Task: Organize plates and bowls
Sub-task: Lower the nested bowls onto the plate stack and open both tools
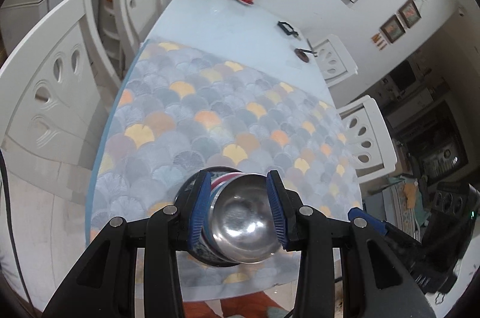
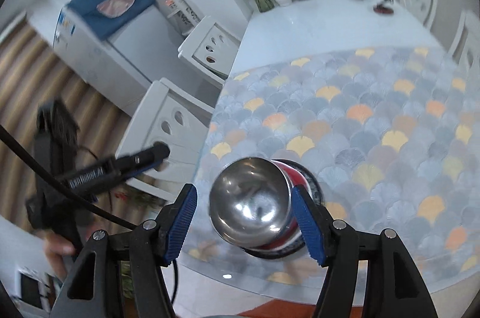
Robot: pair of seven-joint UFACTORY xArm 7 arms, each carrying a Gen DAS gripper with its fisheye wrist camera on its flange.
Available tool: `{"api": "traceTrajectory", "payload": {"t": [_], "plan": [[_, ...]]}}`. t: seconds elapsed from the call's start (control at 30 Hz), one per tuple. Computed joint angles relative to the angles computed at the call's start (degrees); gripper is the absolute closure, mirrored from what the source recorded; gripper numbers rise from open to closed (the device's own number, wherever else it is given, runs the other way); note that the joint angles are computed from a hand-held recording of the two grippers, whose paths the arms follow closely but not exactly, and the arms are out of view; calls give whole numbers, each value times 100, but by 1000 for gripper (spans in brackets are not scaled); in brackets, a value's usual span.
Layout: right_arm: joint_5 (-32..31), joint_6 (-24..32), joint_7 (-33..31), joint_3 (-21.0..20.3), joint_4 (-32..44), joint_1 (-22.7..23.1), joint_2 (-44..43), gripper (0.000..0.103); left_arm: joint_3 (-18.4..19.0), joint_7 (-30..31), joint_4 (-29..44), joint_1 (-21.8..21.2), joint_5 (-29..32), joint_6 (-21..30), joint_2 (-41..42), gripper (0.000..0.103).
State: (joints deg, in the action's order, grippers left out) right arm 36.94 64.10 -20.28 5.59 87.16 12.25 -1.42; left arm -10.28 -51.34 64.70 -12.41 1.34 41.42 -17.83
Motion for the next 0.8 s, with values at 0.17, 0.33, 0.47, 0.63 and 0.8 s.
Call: {"api": "traceTrajectory", "payload": {"t": [0.17,0.33,0.47,0.63,0.8], "plan": [[-584,-672,-192,40,-934,115,-694,39,-222,-220,16,5,377,61,-43,67],[-962,-972,-215,-18,-1602,241,-1071,28,-546,-789,-383,285,1142,-457,-614,66],[-1255,-962,-8,6,-1749,293,-1013,28,-723,-1011,-387,427,1410,-66,-783,62],[-2017,-1159,585,184,-1700,299,-865,28,-1026,-1519,-415,507,1748,480,-813,58],[-2486,-1123,913,217,-1628,345,-732,28,-1378,-1931,-148,566,2509,1394,-691,32]]}}
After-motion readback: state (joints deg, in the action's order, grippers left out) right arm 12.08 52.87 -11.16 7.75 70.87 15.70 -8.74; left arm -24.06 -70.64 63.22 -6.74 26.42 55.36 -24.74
